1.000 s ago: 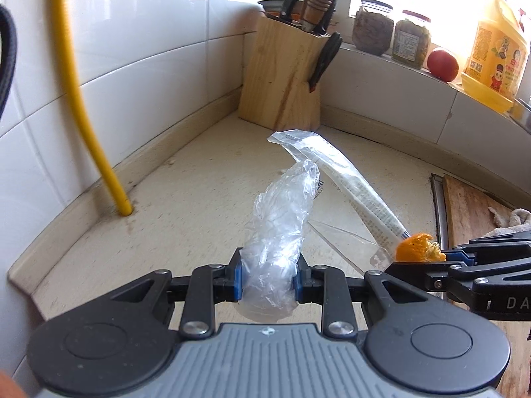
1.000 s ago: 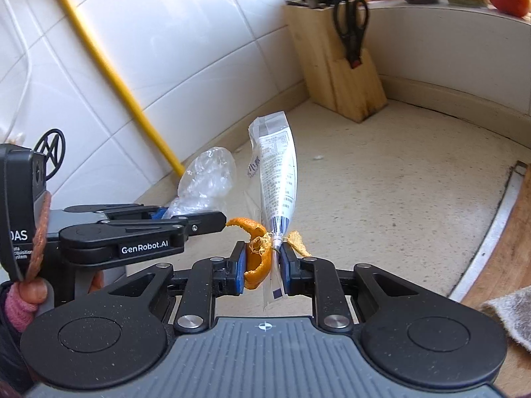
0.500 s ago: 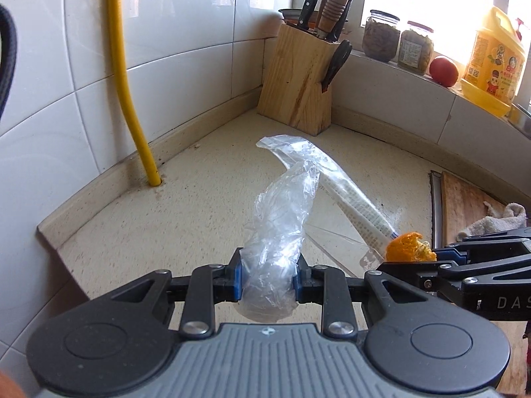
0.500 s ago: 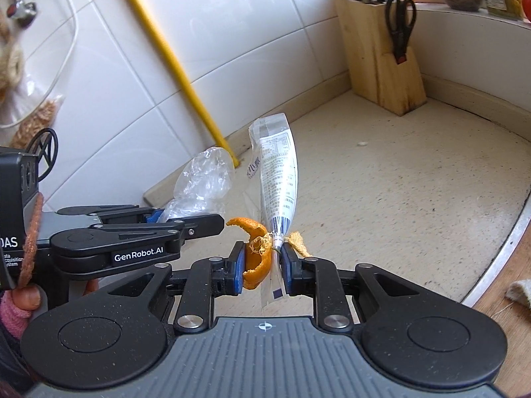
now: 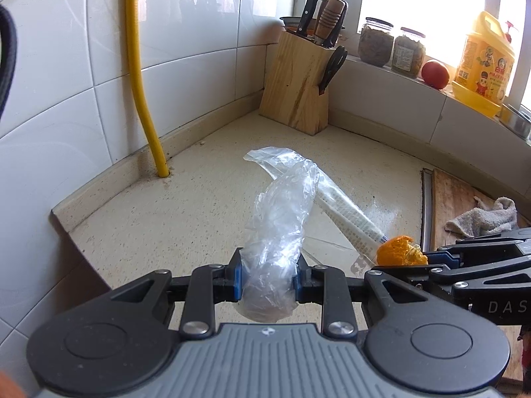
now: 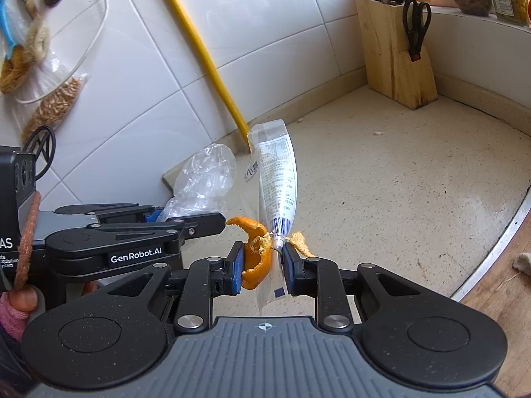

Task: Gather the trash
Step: 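Lift the packet and plastic bag and carry them down toward the black bin, then open both grippers over the bin to drop the packet and bag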

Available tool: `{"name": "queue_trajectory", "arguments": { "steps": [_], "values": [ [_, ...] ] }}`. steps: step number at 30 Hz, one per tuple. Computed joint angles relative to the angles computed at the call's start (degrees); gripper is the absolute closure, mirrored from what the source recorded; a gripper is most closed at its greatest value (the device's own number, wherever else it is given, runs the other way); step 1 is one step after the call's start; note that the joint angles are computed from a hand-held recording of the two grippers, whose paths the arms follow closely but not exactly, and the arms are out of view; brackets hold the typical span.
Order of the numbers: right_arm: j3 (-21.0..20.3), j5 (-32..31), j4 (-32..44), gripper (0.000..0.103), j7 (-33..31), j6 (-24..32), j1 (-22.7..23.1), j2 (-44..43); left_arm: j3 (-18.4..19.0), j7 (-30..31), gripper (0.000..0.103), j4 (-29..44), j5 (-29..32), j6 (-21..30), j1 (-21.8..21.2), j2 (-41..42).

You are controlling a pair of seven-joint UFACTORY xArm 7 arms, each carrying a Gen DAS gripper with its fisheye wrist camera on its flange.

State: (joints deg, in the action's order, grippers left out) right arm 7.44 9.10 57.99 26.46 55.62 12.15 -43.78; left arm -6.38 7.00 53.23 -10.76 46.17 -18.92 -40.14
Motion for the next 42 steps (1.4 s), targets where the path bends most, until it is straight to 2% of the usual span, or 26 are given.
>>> {"name": "queue_trajectory", "arguments": {
  "steps": [13,25,33,42],
  "values": [
    [1.7,0.2,-0.7,0.072,2.1,0.8,1.1,-1.7,1.0,-2.0,0.079,-4.2,-0.1,3.9,1.1,-5.8],
    [2.9,1.2,-1.7,0.07,3.8,1.9,2.9,-1.8,3.8,0.0,0.079,-5.9,-0.2,6.8,2.5,-8.6],
    [4.4,2.6,0.3,0.07,4.4,-0.8,5.2,3.1,7.7,1.5,0.079,-7.2,1.5,10.8,8.0,-12.2],
    [6.2,4.9,5.5,0.07,3.8,-5.6,10.4,13.6,11.2,3.2,0.079,-8.0,4.9,14.9,15.5,-14.9]
  ]
}}
